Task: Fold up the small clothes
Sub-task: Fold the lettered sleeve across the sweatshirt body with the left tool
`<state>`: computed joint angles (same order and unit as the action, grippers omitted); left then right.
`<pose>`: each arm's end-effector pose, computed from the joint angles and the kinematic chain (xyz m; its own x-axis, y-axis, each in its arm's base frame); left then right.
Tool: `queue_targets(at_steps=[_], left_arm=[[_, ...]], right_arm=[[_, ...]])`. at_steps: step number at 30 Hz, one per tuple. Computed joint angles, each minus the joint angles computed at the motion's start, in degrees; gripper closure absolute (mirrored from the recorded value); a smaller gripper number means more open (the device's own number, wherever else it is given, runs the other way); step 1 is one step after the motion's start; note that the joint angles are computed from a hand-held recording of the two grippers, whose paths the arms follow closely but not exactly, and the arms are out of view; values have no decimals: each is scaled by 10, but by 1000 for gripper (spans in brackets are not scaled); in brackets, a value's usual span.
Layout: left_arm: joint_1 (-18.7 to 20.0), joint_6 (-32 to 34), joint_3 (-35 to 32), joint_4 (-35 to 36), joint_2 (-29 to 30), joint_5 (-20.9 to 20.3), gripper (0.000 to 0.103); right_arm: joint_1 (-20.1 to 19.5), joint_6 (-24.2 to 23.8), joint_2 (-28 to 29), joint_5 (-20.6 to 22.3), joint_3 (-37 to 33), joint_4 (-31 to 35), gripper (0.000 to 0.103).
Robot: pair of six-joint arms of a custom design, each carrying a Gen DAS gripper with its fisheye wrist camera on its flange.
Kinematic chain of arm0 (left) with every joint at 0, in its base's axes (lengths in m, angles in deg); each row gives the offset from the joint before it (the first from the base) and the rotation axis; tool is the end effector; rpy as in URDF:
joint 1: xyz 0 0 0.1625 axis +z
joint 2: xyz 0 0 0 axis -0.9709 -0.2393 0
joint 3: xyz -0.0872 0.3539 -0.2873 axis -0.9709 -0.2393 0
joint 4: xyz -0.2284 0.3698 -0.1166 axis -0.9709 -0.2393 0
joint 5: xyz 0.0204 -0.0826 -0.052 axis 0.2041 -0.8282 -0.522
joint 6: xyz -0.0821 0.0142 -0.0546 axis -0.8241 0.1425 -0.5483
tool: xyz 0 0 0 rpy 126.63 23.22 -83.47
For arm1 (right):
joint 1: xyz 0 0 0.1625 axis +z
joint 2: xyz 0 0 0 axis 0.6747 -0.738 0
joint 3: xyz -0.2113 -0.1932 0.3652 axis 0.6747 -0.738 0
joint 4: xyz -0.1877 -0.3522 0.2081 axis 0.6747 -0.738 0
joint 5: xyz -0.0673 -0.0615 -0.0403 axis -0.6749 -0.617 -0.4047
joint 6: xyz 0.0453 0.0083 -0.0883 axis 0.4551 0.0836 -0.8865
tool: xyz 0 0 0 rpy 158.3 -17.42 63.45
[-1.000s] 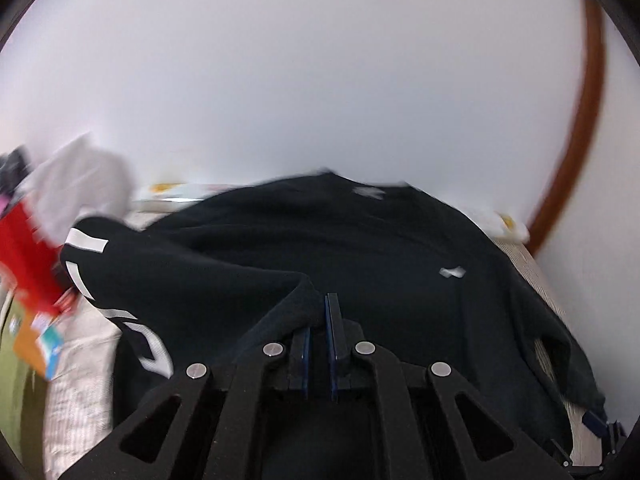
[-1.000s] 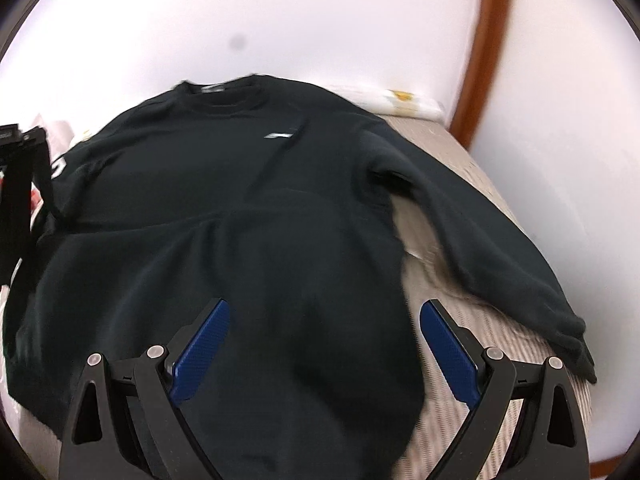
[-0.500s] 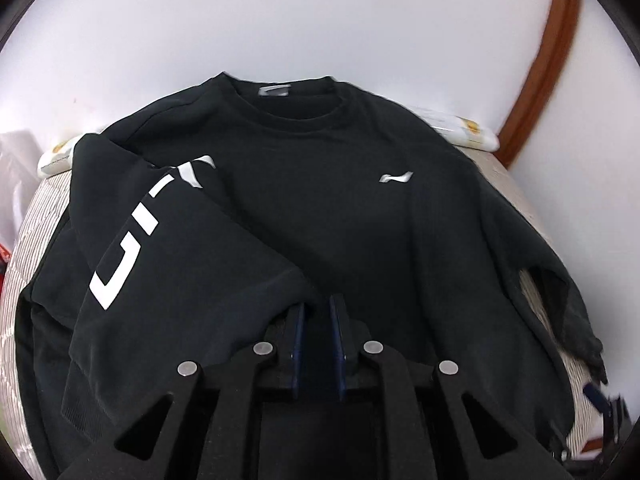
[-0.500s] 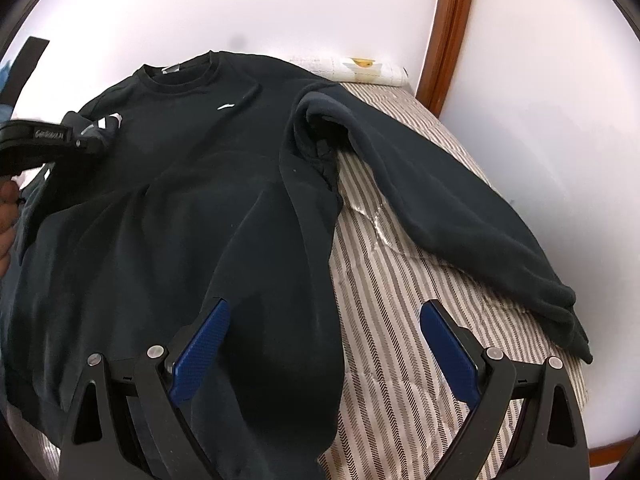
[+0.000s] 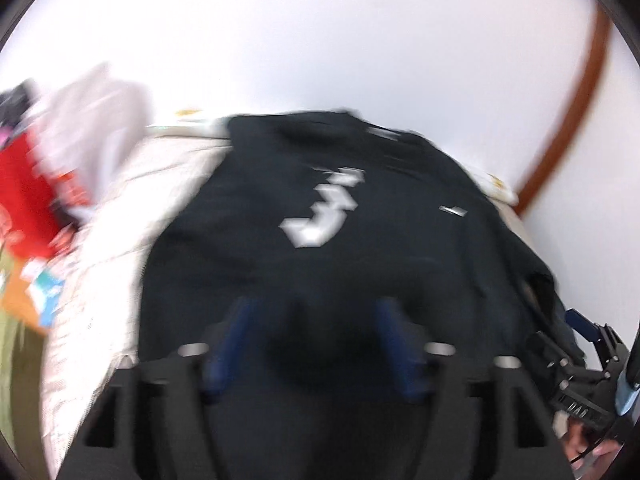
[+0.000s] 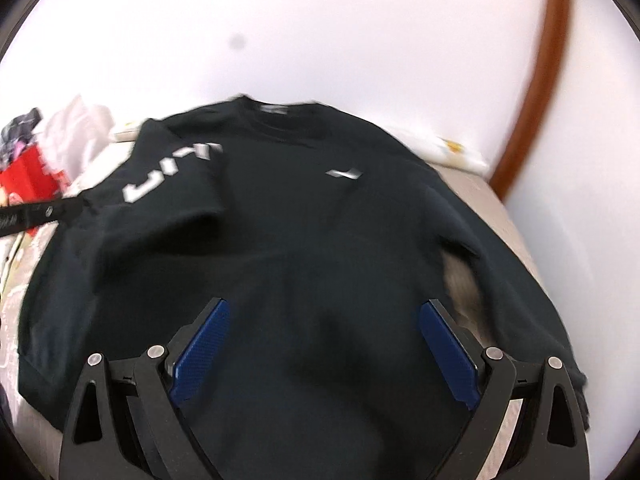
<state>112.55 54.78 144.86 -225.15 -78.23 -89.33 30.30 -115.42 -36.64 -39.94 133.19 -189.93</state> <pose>-0.3042 -0.4704 -0.0225 -0.8230 0.2492 -0.5104 0.4937 0.7581 -0.4260 -0.0014 -0.3080 0.2910 -0.5877 0.2139 0.7803 -0.4607 0.7043 -0.5401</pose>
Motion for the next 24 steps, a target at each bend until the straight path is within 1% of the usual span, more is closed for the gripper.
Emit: queue_targets(at_steps=[1, 2, 3, 7, 9, 10, 12, 14, 17, 19, 20, 21, 22, 23, 24], left_arm=[[7, -6, 16, -6, -11, 14, 34], [14, -21, 31, 8, -26, 31, 34], [23, -34, 40, 23, -38, 41, 34], [55, -63, 75, 48, -71, 36, 34], [64, -56, 84, 52, -74, 34, 34], [68, -52, 86, 51, -74, 30, 34], [81, -36, 85, 37, -69, 5, 34], [93, -23, 82, 18, -60, -23, 34], [99, -12, 77, 8, -49, -35, 34], [97, -5, 73, 2, -41, -34, 34], [96, 0, 68, -1, -35, -31, 34], [95, 0, 66, 0, -33, -28, 34], [94, 1, 64, 2, -30, -25, 34], [93, 1, 59, 3, -25, -16, 34], [92, 2, 60, 3, -24, -11, 34]], right_arm=[[22, -1, 31, -14, -10, -11, 15], [36, -1, 53, -18, -18, -13, 20], [49, 1, 74, -21, -26, -10, 21], [89, -6, 159, -42, -65, -16, 22], [99, 3, 179, -40, -77, 0, 21], [104, 12, 185, -35, -81, 13, 21], [115, 24, 202, -23, -91, 30, 21], [124, 22, 220, -18, -99, 30, 21], [130, 25, 241, -4, -121, 66, 21], [131, 30, 254, -5, -138, 96, 22], [130, 28, 261, -2, -145, 105, 28], [130, 26, 272, -4, -151, 104, 47], [131, 23, 284, -13, -161, 108, 59], [130, 20, 287, -13, -167, 122, 81], [125, 17, 283, -2, -169, 136, 88]])
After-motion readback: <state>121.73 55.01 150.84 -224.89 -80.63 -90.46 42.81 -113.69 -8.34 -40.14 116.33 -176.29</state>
